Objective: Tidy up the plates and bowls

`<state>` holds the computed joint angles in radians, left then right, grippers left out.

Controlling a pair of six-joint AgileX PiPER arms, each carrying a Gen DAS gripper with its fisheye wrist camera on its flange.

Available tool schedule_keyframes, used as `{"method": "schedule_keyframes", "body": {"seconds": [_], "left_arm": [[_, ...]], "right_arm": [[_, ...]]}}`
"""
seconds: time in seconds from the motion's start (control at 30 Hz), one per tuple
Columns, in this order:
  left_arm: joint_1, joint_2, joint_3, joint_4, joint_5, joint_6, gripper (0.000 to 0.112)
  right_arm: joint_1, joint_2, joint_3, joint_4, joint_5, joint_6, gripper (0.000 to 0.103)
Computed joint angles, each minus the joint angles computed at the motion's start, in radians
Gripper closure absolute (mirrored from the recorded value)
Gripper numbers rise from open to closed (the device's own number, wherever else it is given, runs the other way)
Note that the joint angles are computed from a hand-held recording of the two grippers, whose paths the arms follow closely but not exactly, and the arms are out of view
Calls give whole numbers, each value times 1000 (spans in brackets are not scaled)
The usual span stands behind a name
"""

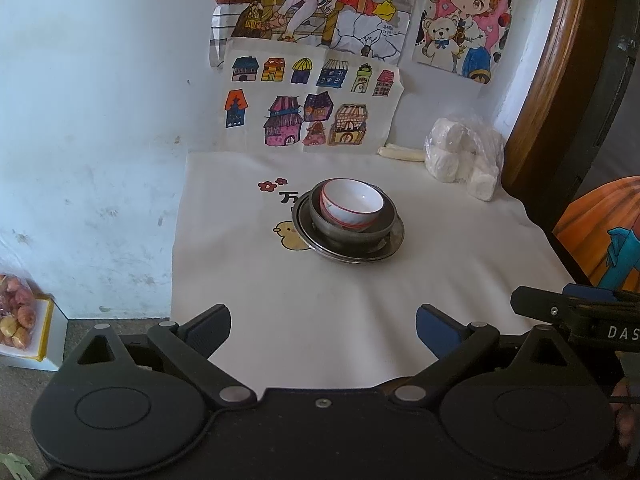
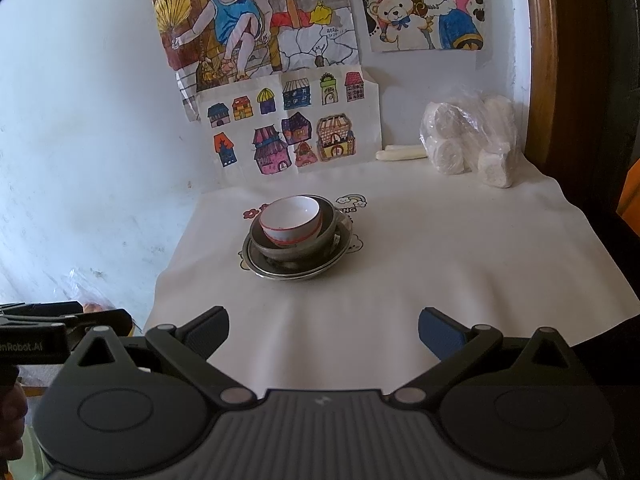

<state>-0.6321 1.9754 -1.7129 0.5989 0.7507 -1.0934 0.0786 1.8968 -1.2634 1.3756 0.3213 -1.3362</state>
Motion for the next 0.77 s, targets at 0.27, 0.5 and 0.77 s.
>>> {"method": "schedule_keyframes", "body": {"seconds": [0.27, 0.5, 0.77], "left_arm": [[4, 20, -23, -8, 9, 7, 13], [6, 51, -65, -23, 27, 25, 13], [23, 126, -182, -67, 64, 80, 13]], "right_arm": [[-9, 21, -28, -32, 13, 32, 0], [-18, 49, -66, -81, 32, 83, 0], [-38, 102, -143, -146, 74, 153, 0]]}}
